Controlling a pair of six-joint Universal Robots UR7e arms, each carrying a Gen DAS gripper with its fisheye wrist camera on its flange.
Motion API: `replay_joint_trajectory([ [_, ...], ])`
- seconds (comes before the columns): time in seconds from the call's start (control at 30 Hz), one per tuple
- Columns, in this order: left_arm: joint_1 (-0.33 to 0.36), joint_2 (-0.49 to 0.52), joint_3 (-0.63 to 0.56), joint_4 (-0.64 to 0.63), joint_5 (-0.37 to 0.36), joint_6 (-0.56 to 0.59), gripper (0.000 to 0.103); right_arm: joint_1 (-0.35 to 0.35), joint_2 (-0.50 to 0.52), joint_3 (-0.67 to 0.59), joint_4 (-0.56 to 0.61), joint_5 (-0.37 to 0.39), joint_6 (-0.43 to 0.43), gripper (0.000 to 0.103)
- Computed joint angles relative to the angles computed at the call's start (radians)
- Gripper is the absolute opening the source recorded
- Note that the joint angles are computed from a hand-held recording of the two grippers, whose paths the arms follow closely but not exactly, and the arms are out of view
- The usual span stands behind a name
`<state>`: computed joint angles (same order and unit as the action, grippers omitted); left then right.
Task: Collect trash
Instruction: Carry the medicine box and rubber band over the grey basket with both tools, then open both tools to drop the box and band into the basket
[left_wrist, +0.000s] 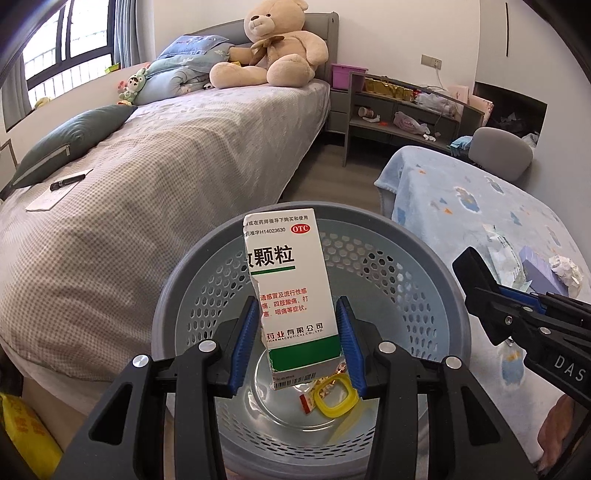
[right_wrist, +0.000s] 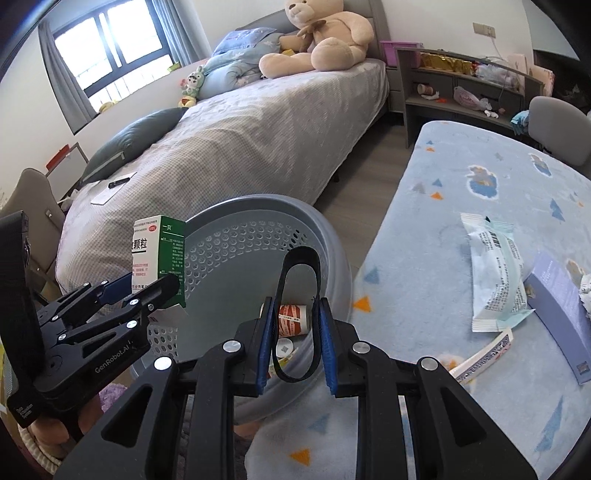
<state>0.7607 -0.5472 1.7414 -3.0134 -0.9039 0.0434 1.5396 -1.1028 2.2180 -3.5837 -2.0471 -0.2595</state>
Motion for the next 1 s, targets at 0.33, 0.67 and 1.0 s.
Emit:
replay_joint_trajectory([
  [0.33, 0.032, 0.006, -0.012, 0.005, -0.001, -0.029, 0.042, 0.018, 0.051, -0.059, 0.034, 0.013, -0.023, 0.025],
  [0.67, 0.045, 0.001, -0.016, 0.012, -0.018, -0.046, 0.042, 0.026, 0.072, -0.091, 0.068, 0.014, -0.026, 0.025],
  [1.0, 0.048, -0.007, -0.006, -0.012, -0.015, -0.060, 0.052, 0.036, 0.080, -0.096, 0.043, 0.012, -0.034, 0.044],
])
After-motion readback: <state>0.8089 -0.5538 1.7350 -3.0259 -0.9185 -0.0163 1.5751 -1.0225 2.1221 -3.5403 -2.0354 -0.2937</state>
